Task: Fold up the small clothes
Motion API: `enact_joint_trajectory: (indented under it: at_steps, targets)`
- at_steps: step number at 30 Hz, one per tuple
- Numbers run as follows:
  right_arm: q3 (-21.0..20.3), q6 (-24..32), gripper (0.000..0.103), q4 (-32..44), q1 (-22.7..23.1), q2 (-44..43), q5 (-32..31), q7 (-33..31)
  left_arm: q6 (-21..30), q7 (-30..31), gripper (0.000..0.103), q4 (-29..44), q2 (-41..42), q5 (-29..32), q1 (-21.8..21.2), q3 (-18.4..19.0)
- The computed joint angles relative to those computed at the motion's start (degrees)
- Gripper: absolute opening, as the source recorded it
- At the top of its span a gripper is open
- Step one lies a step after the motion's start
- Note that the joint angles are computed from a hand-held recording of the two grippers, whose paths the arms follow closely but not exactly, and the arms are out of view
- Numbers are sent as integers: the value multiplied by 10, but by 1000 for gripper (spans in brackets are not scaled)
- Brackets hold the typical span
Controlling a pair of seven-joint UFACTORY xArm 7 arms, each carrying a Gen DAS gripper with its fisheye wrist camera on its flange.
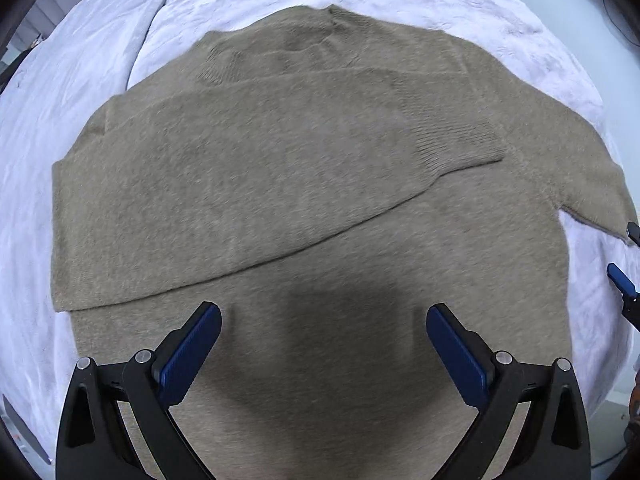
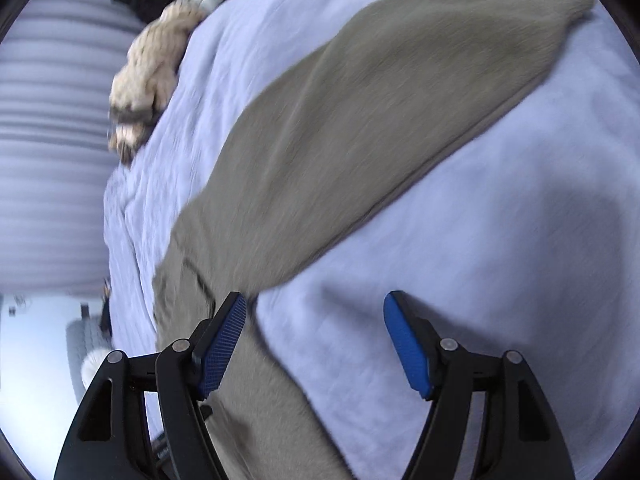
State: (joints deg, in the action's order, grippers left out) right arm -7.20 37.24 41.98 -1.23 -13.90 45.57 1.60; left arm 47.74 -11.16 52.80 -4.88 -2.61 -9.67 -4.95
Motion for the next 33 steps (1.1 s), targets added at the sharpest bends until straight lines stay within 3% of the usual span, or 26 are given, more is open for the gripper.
enact_joint_trajectory:
  at_steps: [11,15,19,22,23,24,25,28,33]
  targets:
    - [-44,-98,75,13,-53,31,93,-30,-9,-61,103,90,78,14,-46,-28]
    - [-57,-112,75,19,-63,47,201,-82,-7,-87,103,117,102,24,-63,-32]
    - [-56,-88,74,34,-85,68,291,-147,-8,-88,103,108,99,29,-67,-29]
    - [-49,-51,63,46,-103,83,325,-173,-12,-97,103,115,112,40,-73,-31]
    - [-48,-33,49,52,-109,91,336,-184,-12,-100,103,118,115,43,-75,-31]
    - [-48,-12,22,55,-116,95,350,-201,-12,-106,103,124,121,49,-78,-31]
    - [-46,5,11,58,-123,99,356,-212,-10,-115,103,120,114,60,-81,-30]
    - [-35,30,6,69,-130,103,416,-259,-4,-134,103,115,108,91,-81,-25]
    - [-14,95,6,117,-124,116,464,-309,-9,-120,98,99,97,78,-65,-18]
